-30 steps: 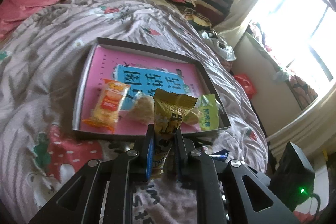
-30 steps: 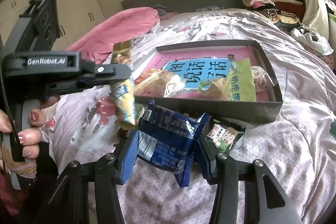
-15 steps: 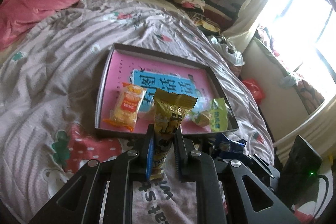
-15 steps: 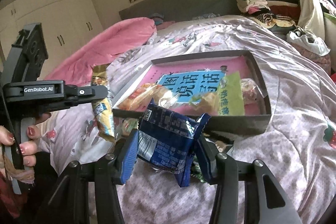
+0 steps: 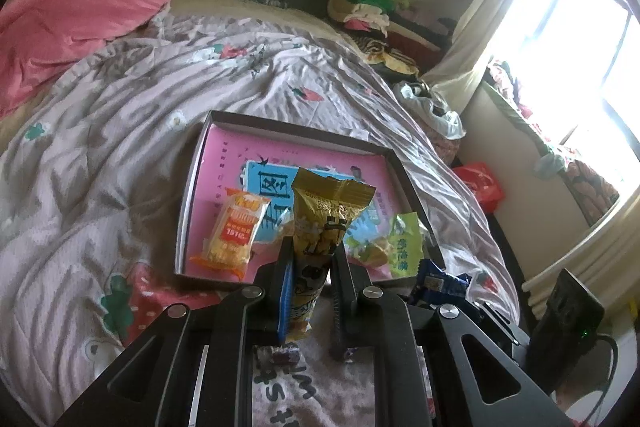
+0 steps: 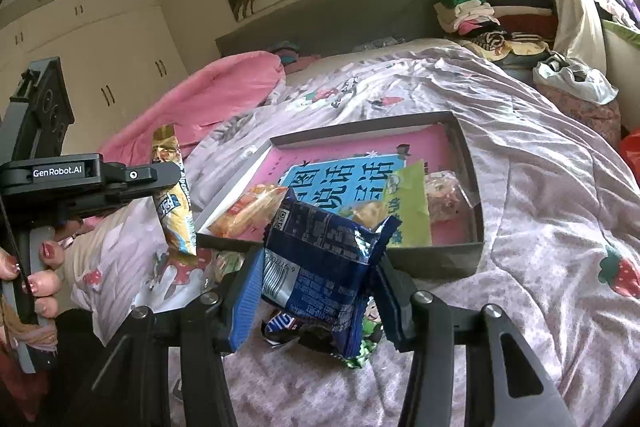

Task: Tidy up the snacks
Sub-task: 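Lift the gold wafer bar with the left gripper while the right gripper lifts the blue packet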

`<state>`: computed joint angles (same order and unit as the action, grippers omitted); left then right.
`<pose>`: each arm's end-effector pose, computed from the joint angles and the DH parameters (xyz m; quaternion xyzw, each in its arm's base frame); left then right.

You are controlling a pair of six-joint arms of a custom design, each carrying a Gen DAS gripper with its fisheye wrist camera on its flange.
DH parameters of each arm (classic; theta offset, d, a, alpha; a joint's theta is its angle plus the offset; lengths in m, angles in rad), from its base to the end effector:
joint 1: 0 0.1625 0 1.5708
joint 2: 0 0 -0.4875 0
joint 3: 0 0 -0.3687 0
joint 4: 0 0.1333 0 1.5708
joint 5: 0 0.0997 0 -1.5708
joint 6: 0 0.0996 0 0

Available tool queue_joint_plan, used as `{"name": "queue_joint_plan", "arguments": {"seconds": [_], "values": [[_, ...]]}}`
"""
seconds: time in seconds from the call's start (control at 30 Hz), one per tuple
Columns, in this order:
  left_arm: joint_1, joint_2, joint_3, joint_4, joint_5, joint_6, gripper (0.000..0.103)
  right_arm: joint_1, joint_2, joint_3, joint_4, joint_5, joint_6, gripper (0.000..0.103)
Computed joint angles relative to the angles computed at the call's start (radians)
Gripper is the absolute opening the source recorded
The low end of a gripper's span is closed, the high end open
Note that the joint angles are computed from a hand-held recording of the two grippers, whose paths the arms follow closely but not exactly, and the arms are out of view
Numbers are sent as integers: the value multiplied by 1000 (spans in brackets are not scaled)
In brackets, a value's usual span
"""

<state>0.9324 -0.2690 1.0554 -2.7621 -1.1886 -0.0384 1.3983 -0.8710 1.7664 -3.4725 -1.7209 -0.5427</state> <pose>-0.3747 -0.7910 -0.0146 0.2477 0.9301 -0.2480 0.1100 -0.0002 -0.6913 0.2792 0.1252 -0.8653 0.4274 0.2298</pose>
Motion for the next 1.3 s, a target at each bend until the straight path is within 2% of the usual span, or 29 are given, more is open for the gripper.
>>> {"name": "queue_joint_plan", "arguments": {"seconds": [0.8, 1.3], "values": [[1, 82, -127, -30, 28, 48, 17, -19, -11, -17, -52, -8, 42, 51], [10, 107, -156, -33, 30, 48, 17, -9, 6, -35, -117, -50, -2, 51]]}}
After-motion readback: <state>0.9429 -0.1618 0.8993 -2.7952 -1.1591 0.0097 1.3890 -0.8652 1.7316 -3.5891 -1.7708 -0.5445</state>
